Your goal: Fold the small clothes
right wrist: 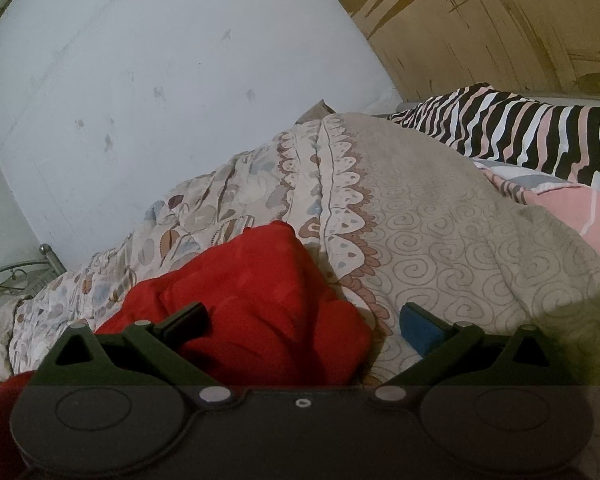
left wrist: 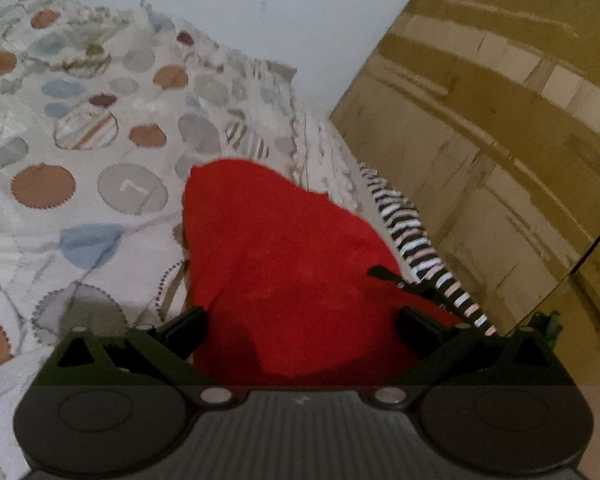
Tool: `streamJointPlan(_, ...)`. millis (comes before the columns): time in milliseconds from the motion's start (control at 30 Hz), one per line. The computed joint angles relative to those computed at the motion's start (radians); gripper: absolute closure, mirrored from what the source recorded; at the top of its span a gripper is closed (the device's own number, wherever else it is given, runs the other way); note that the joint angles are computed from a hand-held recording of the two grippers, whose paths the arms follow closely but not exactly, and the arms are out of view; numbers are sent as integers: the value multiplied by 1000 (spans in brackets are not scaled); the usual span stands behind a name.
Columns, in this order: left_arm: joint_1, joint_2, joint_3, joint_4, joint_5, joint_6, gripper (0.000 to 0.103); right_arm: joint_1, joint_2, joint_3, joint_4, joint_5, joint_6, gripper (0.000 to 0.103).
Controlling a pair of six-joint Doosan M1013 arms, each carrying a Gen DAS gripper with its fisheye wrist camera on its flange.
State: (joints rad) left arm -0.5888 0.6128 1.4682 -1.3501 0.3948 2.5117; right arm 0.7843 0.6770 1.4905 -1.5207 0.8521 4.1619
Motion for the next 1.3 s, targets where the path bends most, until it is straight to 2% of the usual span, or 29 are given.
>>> streamJointPlan(100, -7, 9, -10, 105, 1, -62, 0, 0, 0, 0, 0, 0, 0, 1)
streamJointPlan(267, -23, -2, 18, 113, -35, 5, 0, 0, -1, 4, -10, -1, 14, 1)
streamJointPlan(500, -49, -16, 57, -16, -129, 206, 0, 0, -2, 5, -12, -1, 15, 1)
streamJointPlan(633, -49, -17, 65, -78, -133, 270, 0, 0, -2, 3, -6, 0, 6, 1)
streamJointPlan(933, -46, -16, 73, -138, -127, 327, 0, 2, -4, 17, -51, 2, 53, 3)
streamJointPlan(1133, -45, -15, 73, -150, -125, 335, 0, 10, 10, -26, 25, 32, -105, 9)
streamJointPlan(1233, -43, -14, 72, -156, -121, 334, 0, 12, 12, -35, 29, 24, -162, 18)
streamJointPlan(1300, -40, -13, 72, -152, -113, 326, 0, 8, 5, -24, 12, -13, -155, 25)
